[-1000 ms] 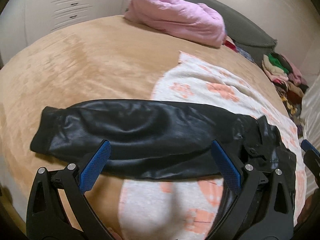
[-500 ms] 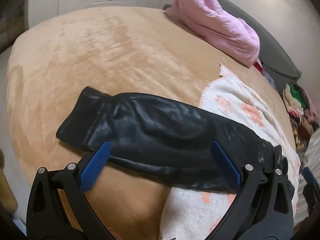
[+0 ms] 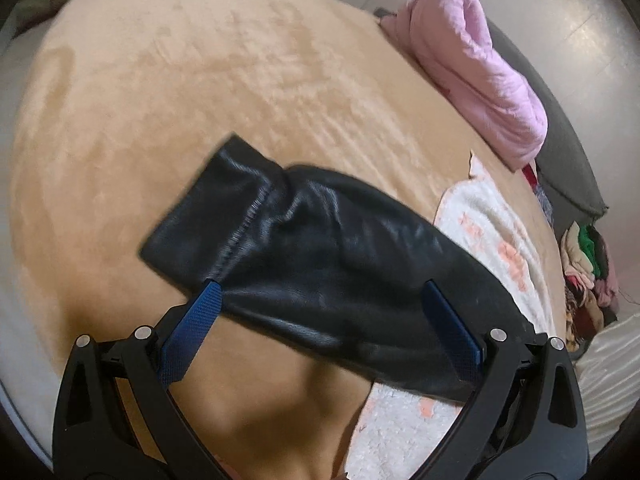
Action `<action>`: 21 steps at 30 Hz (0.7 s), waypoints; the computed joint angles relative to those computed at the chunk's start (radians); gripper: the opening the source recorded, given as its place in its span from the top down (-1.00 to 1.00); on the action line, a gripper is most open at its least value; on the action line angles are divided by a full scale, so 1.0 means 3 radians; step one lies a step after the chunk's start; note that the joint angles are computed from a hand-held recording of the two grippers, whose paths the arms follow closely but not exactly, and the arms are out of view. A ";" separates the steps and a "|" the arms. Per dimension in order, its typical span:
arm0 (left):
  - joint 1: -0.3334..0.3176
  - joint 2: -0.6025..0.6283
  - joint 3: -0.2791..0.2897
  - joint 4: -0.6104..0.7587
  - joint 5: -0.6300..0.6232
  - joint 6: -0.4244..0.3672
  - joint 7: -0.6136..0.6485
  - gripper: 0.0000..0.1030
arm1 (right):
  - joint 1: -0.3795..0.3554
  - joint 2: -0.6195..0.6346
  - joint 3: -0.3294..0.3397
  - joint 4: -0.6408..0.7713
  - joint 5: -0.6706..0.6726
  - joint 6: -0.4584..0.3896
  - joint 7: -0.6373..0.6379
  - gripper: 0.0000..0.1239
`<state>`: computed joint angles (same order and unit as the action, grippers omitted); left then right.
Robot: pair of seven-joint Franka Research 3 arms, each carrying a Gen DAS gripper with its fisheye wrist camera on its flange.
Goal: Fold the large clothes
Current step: 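Grasp the other sleeve cuff with the left tool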
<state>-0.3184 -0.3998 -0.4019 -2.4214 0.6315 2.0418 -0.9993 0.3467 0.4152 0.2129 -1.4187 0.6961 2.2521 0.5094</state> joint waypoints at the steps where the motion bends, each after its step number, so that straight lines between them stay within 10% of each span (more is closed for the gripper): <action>1: -0.0017 0.0042 -0.0037 0.0098 -0.0110 -0.0233 0.0024 -0.82 | -0.0010 0.0007 -0.0004 0.0002 0.0009 -0.0008 0.0008 -0.59; 3: -0.0050 0.0023 -0.0087 0.0110 -0.0143 -0.0404 -0.0101 -0.82 | -0.0023 0.0012 -0.0008 -0.0010 0.0023 0.0012 0.0007 -0.59; 11: 0.0055 -0.0087 0.0103 -0.0319 -0.0042 0.0320 -0.0087 -0.80 | -0.0120 -0.0017 -0.0007 -0.0053 0.0167 -0.0040 0.0031 -0.59; 17: 0.0087 -0.0139 -0.0041 -0.0219 0.0104 -0.0040 -0.0012 0.74 | -0.0245 -0.0029 -0.0065 -0.0051 0.0305 -0.0038 0.0166 -0.59; 21: 0.0088 -0.0109 -0.0170 0.0057 0.0434 -0.0364 0.0122 0.88 | -0.0334 -0.0029 -0.0104 -0.0033 0.0342 -0.0022 0.0202 -0.59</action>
